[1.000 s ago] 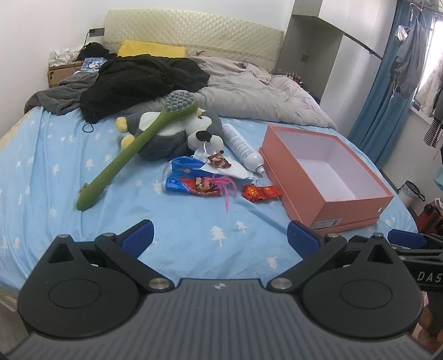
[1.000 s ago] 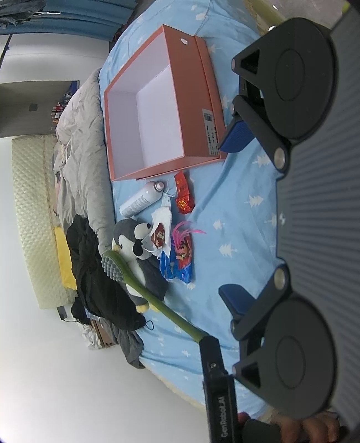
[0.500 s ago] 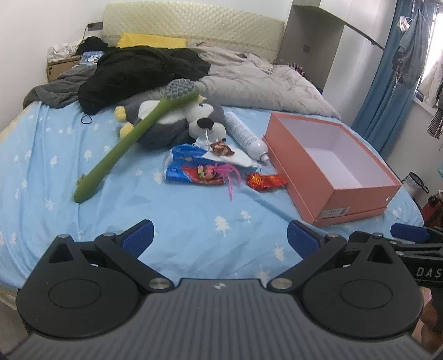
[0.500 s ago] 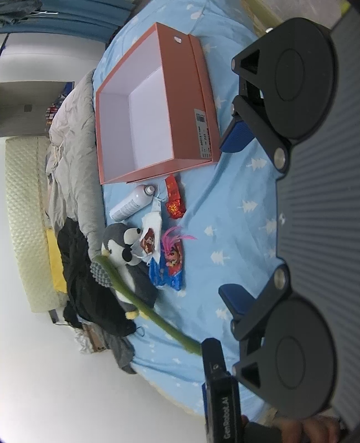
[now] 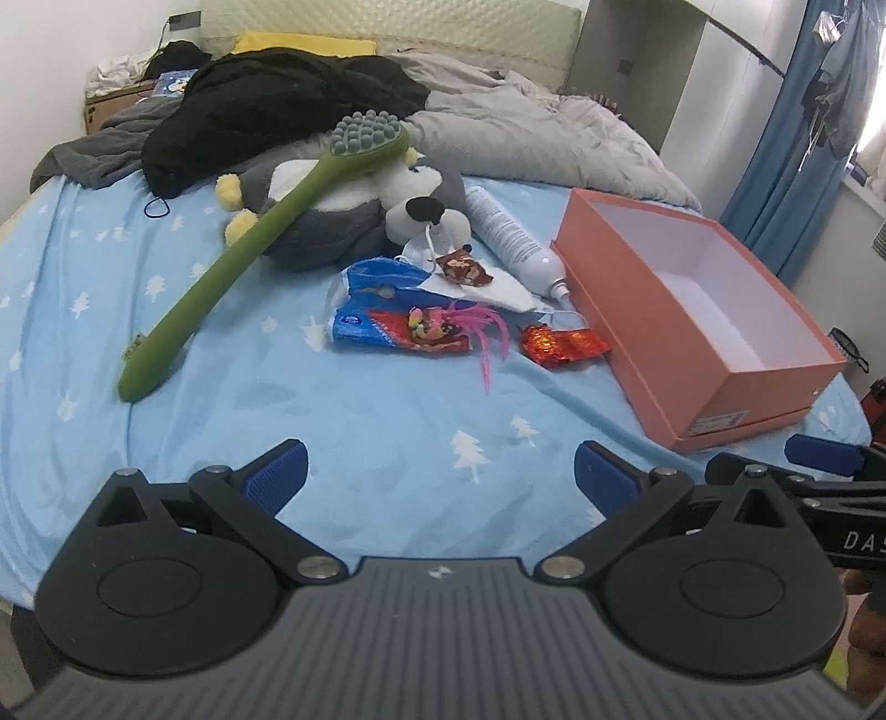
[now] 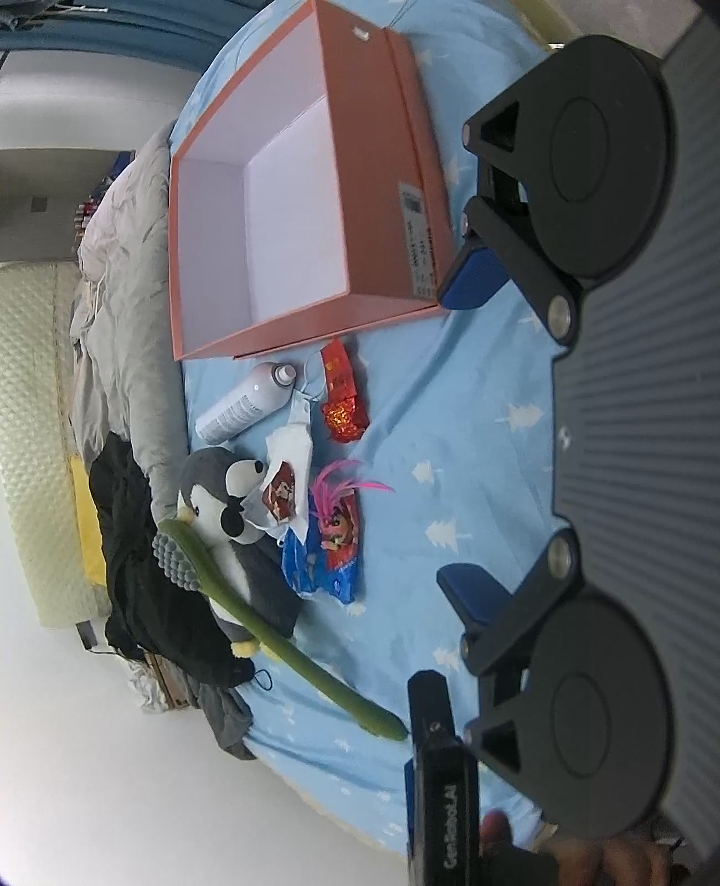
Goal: Organize soft objects
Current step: 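Grasp the pink feathered toy with the left tool while the right tool grasps the red foil candy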
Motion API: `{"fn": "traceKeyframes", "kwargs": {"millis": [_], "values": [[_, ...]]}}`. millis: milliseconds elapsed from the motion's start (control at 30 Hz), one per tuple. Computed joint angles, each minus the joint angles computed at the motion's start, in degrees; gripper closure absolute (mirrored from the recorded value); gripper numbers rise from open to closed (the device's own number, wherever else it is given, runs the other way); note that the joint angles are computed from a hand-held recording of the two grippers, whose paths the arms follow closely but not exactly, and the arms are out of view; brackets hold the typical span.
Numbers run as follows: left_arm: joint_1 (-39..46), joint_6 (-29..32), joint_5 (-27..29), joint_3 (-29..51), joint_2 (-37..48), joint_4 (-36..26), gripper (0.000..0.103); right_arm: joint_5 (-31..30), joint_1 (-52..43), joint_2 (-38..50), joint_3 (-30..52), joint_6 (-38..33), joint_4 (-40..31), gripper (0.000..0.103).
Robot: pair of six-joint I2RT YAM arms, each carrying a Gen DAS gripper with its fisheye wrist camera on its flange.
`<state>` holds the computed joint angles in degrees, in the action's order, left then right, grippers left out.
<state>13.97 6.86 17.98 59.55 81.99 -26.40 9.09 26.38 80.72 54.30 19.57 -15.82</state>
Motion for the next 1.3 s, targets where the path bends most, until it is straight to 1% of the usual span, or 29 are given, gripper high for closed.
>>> {"fn": "traceKeyframes", "kwargs": {"millis": [100,267,367,467,567,633,700,733,900,967,1133,1300], "values": [[-0.9,-0.3,-1.8,1.4,4.4,2.9,0.000,-0.8,-0.4,3.4,1.3,-2.2,1.9,0.003],[-1.4,-0.4,-2.0,5.7,12.2,4.8,0.000,-2.7,-1.3,9.7,4.8,-3.0,3.9,0.003],[-1.6,0.2,-1.7,7.3,15.3,6.7,0.000,-3.5,-1.6,13.5,7.1,-3.6,5.0,0.004],[-1.8,0.0,-1.4,10.5,19.1,6.6,0.000,-3.9,-1.8,17.1,9.8,-4.9,5.6,0.006],[-2.2,-0.2,-1.0,13.3,22.5,6.7,0.001,-5.0,-2.3,20.6,12.4,-5.6,6.1,0.011],[-2.5,-0.1,-1.0,14.6,24.3,7.0,0.002,-5.8,-2.8,23.0,14.4,-6.0,6.0,0.020],[-2.9,-0.1,-0.9,17.1,26.9,6.5,0.005,-5.9,-3.2,25.8,16.8,-6.6,5.7,0.026],[-3.2,-0.2,-0.8,18.6,28.4,6.2,0.007,-5.9,-3.3,27.0,17.8,-6.9,5.6,0.028],[-3.6,-0.7,-0.7,25.8,35.4,4.8,0.016,-4.4,-3.7,32.7,22.2,-10.4,7.3,0.028],[-3.5,-1.0,0.3,29.3,38.4,3.6,0.022,-4.7,-4.1,34.9,24.1,-10.8,7.8,0.028],[-4.2,-1.5,1.6,36.7,44.4,1.6,0.025,-4.0,-4.7,40.6,29.8,-11.8,7.2,0.027],[-5.2,-1.6,1.3,44.4,50.3,-0.2,0.025,-4.0,-5.5,46.2,35.7,-12.6,6.3,0.028]]}}
